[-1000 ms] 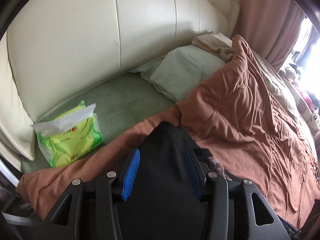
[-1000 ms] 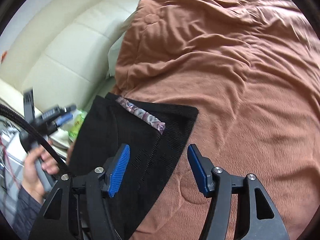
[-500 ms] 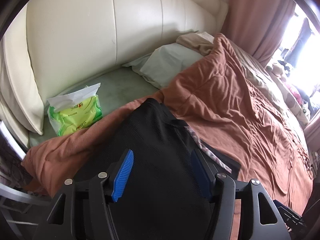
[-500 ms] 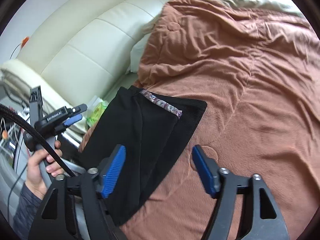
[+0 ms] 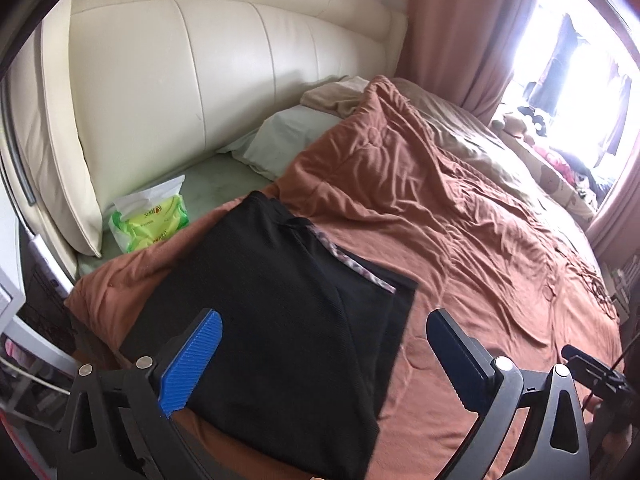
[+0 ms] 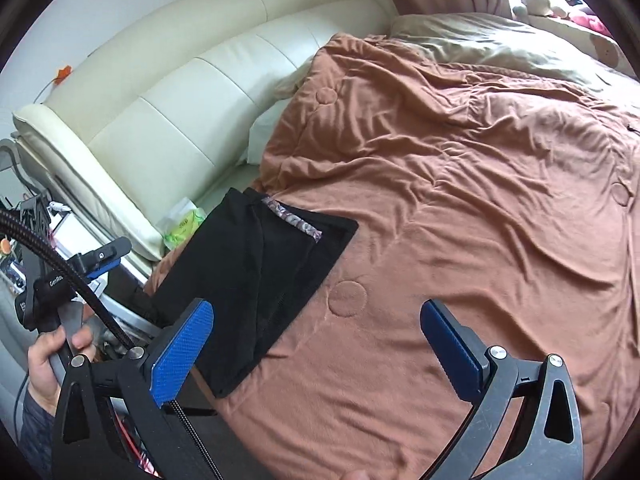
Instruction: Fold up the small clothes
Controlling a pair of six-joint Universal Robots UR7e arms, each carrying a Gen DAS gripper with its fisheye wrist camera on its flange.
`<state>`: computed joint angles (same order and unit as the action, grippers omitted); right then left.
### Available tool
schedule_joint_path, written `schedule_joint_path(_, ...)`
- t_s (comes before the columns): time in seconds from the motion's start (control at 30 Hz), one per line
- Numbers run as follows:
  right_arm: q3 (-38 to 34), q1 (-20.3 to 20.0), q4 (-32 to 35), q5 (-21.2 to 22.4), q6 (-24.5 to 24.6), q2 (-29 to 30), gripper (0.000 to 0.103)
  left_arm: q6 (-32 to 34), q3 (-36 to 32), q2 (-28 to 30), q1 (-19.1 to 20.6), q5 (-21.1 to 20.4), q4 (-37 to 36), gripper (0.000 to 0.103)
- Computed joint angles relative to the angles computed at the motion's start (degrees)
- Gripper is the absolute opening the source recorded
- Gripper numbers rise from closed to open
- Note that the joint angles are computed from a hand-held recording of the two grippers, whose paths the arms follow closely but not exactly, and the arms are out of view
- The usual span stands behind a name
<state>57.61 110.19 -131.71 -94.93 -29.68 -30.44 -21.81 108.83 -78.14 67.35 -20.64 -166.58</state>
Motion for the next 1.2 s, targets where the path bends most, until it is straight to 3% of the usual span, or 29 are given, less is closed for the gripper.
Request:
schedule_joint_path(0.27,9.0,-1.1,-2.8,0.9,-2.1,-9.4,0.103,-5.2,4.0,-0.7,-6.6,4.1,4.0,0.103)
schedule_joint_path(0.57,19.3,-1.7,-6.9,0.9,-5.1,-19.4,0.103,-6.7,8.0,-0.2,-12.8,5.0,2.8,0.103)
schedule_joint_path(0.73,25.4,-2.8,-9.0,1.8,-7.3,-25.4,0.103,-10.8,10.4,-0.2,-16.0,6.5,5.9,0.103)
schedule_joint_path(1.2,40.5,-6.6,-15.1,1.8,-15.0,-40.9,0.103,-19.5,14.8,5.3,-25.0,9.8,9.7,0.103)
